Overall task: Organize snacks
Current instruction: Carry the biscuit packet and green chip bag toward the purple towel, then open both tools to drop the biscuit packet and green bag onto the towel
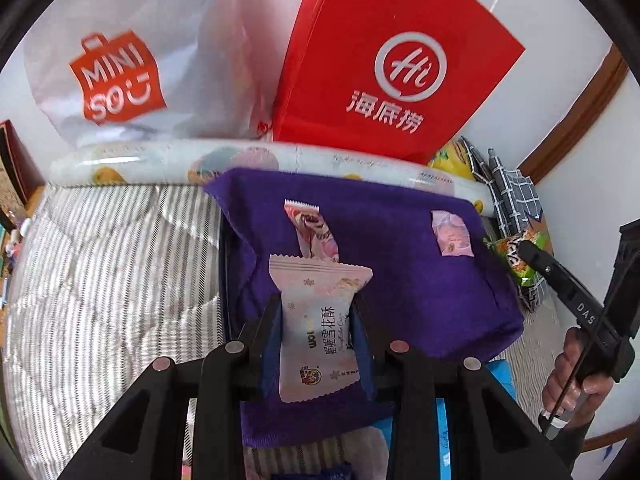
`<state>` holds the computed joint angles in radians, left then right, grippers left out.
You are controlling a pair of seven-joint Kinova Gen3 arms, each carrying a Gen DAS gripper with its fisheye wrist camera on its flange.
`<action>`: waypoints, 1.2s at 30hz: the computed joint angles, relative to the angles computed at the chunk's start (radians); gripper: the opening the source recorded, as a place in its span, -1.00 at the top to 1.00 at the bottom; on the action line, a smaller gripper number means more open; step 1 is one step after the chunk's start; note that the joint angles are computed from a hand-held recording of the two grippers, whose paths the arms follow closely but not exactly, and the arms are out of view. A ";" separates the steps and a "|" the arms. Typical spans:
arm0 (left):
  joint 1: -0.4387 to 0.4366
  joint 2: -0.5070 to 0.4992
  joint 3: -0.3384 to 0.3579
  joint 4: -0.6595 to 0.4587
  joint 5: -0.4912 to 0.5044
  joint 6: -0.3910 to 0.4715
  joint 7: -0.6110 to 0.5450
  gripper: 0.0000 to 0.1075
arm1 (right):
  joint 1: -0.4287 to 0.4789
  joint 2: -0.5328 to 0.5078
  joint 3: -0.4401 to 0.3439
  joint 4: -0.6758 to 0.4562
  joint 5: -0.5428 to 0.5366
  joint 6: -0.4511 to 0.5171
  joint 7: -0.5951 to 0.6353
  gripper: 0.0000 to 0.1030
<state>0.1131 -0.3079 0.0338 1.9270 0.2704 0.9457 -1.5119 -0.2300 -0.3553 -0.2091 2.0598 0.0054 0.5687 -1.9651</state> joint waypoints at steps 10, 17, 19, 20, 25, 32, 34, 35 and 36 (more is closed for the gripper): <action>0.002 0.056 -0.007 0.026 0.031 -0.012 -0.034 0.43 | -0.017 0.055 0.019 0.008 0.003 0.017 0.023 0.27; -0.003 0.062 -0.016 0.030 0.055 -0.009 -0.055 0.42 | -0.023 0.063 0.020 0.007 -0.003 0.018 0.033 0.26; -0.004 0.066 -0.017 0.030 0.060 -0.008 -0.060 0.42 | -0.026 0.065 0.025 0.006 -0.007 0.020 0.037 0.25; -0.006 0.067 -0.015 0.031 0.060 -0.010 -0.060 0.42 | -0.025 0.064 0.024 0.005 -0.007 0.020 0.037 0.24; -0.013 0.077 -0.016 0.025 0.058 0.004 -0.054 0.40 | -0.016 0.041 0.007 0.012 0.014 0.012 0.026 -0.08; -0.018 0.054 -0.012 0.001 0.063 0.039 -0.076 0.04 | 0.090 -0.026 -0.125 -0.010 0.127 0.042 -0.117 -0.64; -0.020 0.039 0.004 -0.013 0.037 0.051 -0.052 -0.01 | 0.107 -0.033 -0.158 -0.046 0.160 0.108 -0.154 -0.67; -0.019 0.033 0.008 -0.018 0.028 0.055 -0.043 -0.06 | 0.114 -0.040 -0.175 -0.058 0.176 0.136 -0.177 -0.67; -0.018 0.022 0.018 -0.023 0.012 0.062 -0.027 -0.10 | 0.128 -0.051 -0.201 -0.068 0.199 0.164 -0.209 -0.68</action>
<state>0.0948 -0.2858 0.0517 1.9037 0.2823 1.0073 -1.5394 -0.1021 -0.4066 -0.4098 1.9920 0.2040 0.7325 -2.1740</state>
